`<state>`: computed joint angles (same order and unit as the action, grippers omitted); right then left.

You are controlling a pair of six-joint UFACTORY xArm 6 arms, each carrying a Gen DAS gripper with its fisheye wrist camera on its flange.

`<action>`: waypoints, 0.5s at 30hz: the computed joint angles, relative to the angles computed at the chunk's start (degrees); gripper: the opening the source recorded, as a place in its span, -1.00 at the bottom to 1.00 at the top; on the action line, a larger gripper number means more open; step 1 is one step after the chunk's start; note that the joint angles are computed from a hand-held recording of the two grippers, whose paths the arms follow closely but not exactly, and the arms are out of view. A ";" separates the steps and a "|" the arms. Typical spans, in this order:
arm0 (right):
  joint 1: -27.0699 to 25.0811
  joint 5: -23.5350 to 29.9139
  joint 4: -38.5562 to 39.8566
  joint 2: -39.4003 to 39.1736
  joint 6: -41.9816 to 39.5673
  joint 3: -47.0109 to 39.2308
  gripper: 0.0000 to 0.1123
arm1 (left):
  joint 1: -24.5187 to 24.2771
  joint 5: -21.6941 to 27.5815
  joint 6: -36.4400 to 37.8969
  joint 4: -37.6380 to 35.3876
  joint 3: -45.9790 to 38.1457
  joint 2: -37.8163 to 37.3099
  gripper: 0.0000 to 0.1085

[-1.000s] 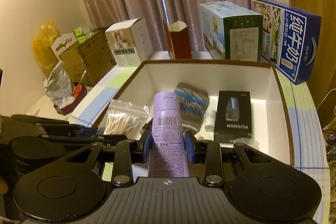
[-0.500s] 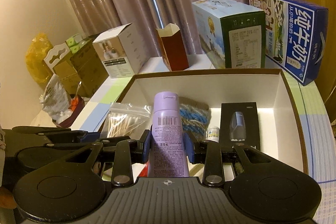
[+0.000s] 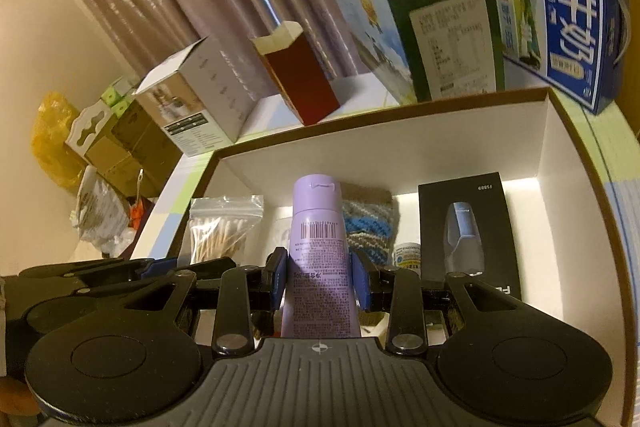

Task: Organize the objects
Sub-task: 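Lower the swab bag and lotion tube into the brown box and open both grippers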

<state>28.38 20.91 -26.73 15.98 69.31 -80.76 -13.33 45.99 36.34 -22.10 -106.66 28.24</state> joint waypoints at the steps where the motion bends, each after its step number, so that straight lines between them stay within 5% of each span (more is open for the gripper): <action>1: -0.22 -0.08 0.71 0.41 -0.28 -0.33 -0.44 | -0.09 0.47 -0.43 0.45 -1.25 0.98 -0.68; 15: -3.17 -4.15 12.23 7.02 -6.06 -4.80 -0.43 | -0.59 6.51 -3.87 3.00 -14.86 11.03 -0.67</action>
<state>25.21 16.76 -14.50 23.00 63.25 -85.56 -13.92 52.50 32.47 -19.10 -121.52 39.26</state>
